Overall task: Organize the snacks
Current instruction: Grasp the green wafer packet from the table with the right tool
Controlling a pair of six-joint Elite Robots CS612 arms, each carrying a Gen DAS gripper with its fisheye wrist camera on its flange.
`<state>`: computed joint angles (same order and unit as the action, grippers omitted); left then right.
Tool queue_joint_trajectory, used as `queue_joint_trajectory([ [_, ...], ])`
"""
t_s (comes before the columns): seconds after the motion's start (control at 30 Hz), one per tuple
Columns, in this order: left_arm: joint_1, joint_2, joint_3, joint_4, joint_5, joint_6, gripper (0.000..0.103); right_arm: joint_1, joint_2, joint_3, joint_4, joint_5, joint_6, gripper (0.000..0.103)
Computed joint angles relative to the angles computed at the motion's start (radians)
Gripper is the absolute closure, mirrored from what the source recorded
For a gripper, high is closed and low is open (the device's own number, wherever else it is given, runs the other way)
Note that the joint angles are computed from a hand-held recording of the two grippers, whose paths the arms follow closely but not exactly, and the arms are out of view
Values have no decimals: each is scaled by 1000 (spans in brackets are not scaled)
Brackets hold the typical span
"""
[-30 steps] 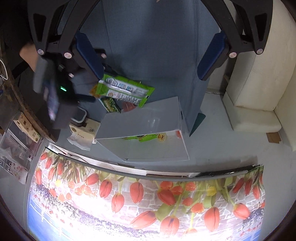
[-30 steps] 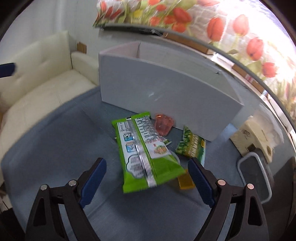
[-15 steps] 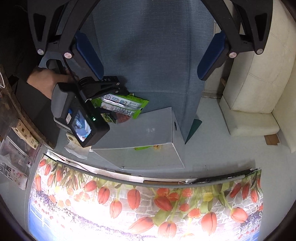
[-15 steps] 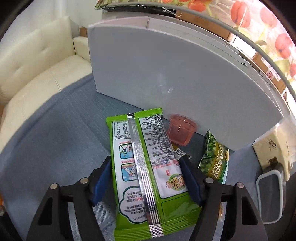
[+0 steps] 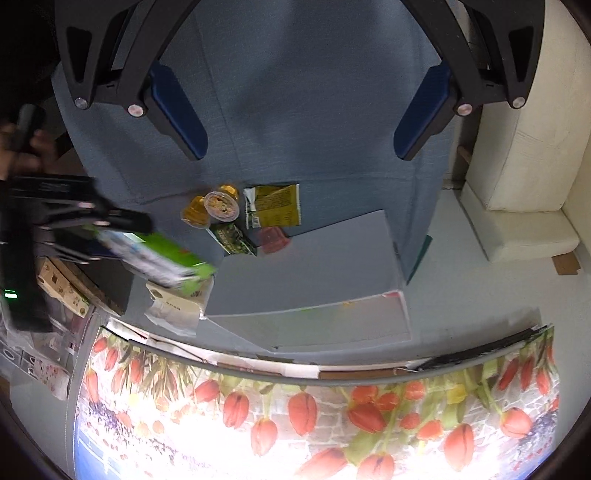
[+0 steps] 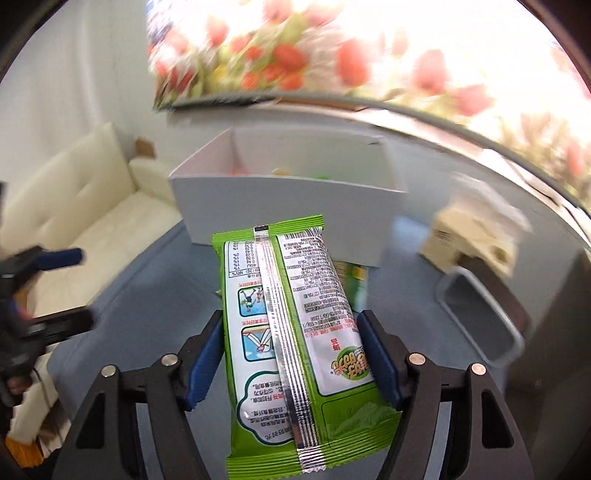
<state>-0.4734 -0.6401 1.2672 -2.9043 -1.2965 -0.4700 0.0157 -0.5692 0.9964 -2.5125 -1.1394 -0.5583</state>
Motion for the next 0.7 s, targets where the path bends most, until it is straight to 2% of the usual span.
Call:
queue_joint_trajectory([
  [0.1,5,53,-89,60,-38,-3,0,-22,-46,76,-54,6,28,28],
  [0.2,5,110,-179,81,-87,34,0,-36,-85,143,-115,-19,50,28],
  [0.3,0,164,-282,159,-113,66,0,-49,-106,180,-133,-23,84,28],
  [0.43,0,251,-450,294,-154,154,1,-68,-127,224,-170,10,109,28],
  [0.53,8,297,-532,346,-193,188,2,-77,-137,248,-187,16,120,28],
  [0.6,16,322,-579,387,-225,187,11,-84,-138,255,-191,25,129,28],
  [0.7,14,336,-602,390,-194,203,22,-89,-136,258,-188,25,144,28],
])
